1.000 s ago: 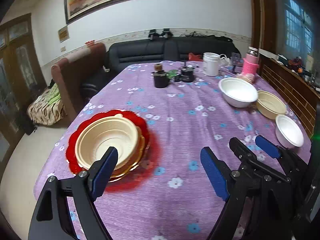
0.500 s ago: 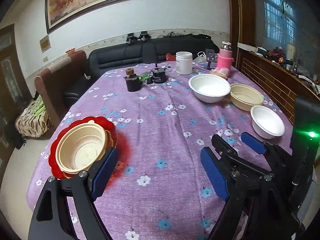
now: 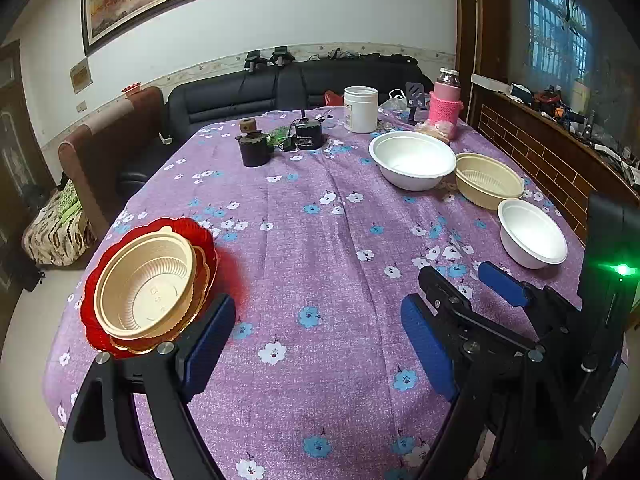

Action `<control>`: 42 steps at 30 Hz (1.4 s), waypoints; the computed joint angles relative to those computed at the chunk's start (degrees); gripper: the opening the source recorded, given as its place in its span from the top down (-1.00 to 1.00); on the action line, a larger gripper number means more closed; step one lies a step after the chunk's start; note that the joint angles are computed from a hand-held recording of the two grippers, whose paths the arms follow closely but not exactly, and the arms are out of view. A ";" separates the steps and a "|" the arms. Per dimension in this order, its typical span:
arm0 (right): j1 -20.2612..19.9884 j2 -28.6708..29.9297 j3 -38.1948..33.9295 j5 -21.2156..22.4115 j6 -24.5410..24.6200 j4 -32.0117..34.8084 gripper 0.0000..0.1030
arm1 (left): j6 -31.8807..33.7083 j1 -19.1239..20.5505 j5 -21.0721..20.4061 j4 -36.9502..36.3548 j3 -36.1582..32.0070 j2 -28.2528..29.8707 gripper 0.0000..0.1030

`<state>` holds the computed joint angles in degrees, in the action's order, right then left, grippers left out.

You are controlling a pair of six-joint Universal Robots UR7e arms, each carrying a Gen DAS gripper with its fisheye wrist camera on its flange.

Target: Organize plates and bowls

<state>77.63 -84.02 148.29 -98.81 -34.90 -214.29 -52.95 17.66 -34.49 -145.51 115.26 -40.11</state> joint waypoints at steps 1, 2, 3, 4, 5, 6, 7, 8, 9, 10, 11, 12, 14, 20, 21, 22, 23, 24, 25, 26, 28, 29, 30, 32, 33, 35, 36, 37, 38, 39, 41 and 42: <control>-0.11 -0.09 -0.04 0.07 -0.06 0.11 -0.29 | 0.14 0.05 0.00 0.04 -0.13 0.10 -0.63; -0.16 -0.14 -0.07 0.06 -0.03 0.20 -0.29 | 0.37 0.08 -0.02 0.01 -0.31 0.28 -0.63; -0.31 -0.26 -0.14 0.10 0.04 0.37 -0.30 | 0.67 0.17 -0.06 0.00 -0.56 0.48 -0.63; -0.46 -0.36 -0.22 0.15 0.11 0.53 -0.30 | 0.88 0.18 -0.08 -0.05 -0.73 0.70 -0.63; -0.75 -0.52 -0.25 0.28 0.20 0.69 -0.30 | 1.02 0.15 -0.05 -0.06 -0.90 0.91 -0.63; -0.89 -0.59 -0.30 0.30 0.30 0.78 -0.30 | 1.20 0.16 0.03 -0.12 -1.04 1.11 -0.63; -1.10 -0.67 -0.36 0.36 0.36 0.88 -0.30 | 1.43 0.21 -0.03 -0.18 -1.20 1.31 -0.63; -1.32 -0.79 -0.41 0.45 0.31 1.03 -0.30 | 1.59 0.28 -0.16 -0.11 -1.41 1.49 -0.63; -1.51 -0.93 -0.38 0.53 0.23 1.11 -0.30 | 1.63 0.30 -0.18 0.08 -1.66 1.68 -0.63; -1.60 -0.97 -0.37 0.54 0.26 1.12 -0.30 | 1.56 0.26 -0.15 0.29 -1.80 1.77 -0.63; -1.97 -1.20 -0.32 0.86 0.30 1.28 -0.30 | 1.56 0.27 -0.09 0.55 -2.06 1.98 -0.63; -2.33 -1.38 -0.23 1.17 0.32 1.29 -0.30 | 1.49 0.26 -0.04 0.98 -2.38 2.13 -0.63; -2.72 -1.49 -0.33 1.42 0.49 1.51 -0.31 | 1.45 0.24 0.07 1.52 -2.83 2.46 -0.63; -4.32 -2.29 -0.55 2.20 0.81 2.94 -0.31 | 1.83 0.33 -0.03 2.53 -4.04 3.47 -0.63; -4.30 -2.20 -0.58 1.96 0.73 2.64 -0.31 | 1.84 0.38 -0.02 2.56 -4.11 3.54 -0.63; -3.97 -1.83 -0.60 0.97 0.57 1.64 -0.31 | 1.72 0.38 0.03 2.64 -4.12 3.54 -0.63; -3.39 -1.38 -0.67 -0.57 0.32 0.54 -0.31 | 1.75 0.49 -0.02 2.44 -4.11 3.56 -0.63; -2.78 -0.96 -0.74 -2.15 -0.01 -0.54 -0.31 | 1.80 0.65 -0.16 1.99 -4.00 3.52 -0.63; -1.76 -0.27 -0.79 -4.52 -0.66 -2.48 -0.31 | 1.68 0.82 -0.22 1.67 -3.90 3.45 -0.63; -0.94 0.24 -0.77 -6.22 -1.50 -4.28 -0.31 | 1.22 0.91 -0.07 2.14 -3.97 3.41 -0.63; 0.14 0.58 -0.67 -8.27 -2.61 -6.71 -0.32 | 0.77 1.14 0.11 3.34 -4.31 3.50 -0.63; 0.91 0.85 -0.67 -9.85 -3.13 -8.29 -0.33 | 0.72 1.27 -0.17 3.51 -4.43 3.61 -0.63; 1.34 1.04 -0.76 -10.80 -3.59 -9.28 -0.35 | 0.74 1.42 -0.62 3.53 -4.57 3.78 -0.63; 2.76 2.22 -1.19 -13.76 -5.10 -12.08 -0.38 | 0.98 1.60 -1.11 3.63 -4.86 4.17 -0.63; 3.37 2.74 -1.37 -15.02 -6.07 -13.39 -0.39 | 1.12 1.67 -1.24 3.73 -4.99 4.29 -0.63; 4.02 3.48 -1.58 -16.62 -7.17 -15.23 -0.39 | 1.40 1.83 -1.58 3.70 -5.14 4.51 -0.63; 4.17 3.73 -1.63 -17.11 -7.71 -16.00 -0.39 | 1.56 1.90 -1.75 3.56 -5.16 4.58 -0.63; 4.18 3.78 -1.66 -17.39 -7.93 -16.28 -0.40 | 1.67 1.96 -1.88 3.52 -5.25 4.66 -0.63; 4.16 3.70 -1.69 -17.59 -7.85 -16.06 -0.40 | 1.81 2.05 -2.07 3.35 -5.24 4.70 -0.63; 4.05 3.50 -1.79 -17.74 -7.64 -15.45 -0.40 | 1.85 2.09 -2.20 3.28 -5.23 4.72 -0.63; 3.94 3.46 -2.07 -18.16 -7.51 -14.78 -0.40 | 1.88 2.22 -2.45 3.24 -5.25 4.75 -0.63; 3.92 3.55 -2.19 -18.47 -7.51 -14.72 -0.40 | 1.83 2.28 -2.55 3.22 -5.19 4.72 -0.63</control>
<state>81.55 -80.47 146.10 -117.28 -42.41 -229.00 -51.12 19.93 -37.03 -142.30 110.06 -35.39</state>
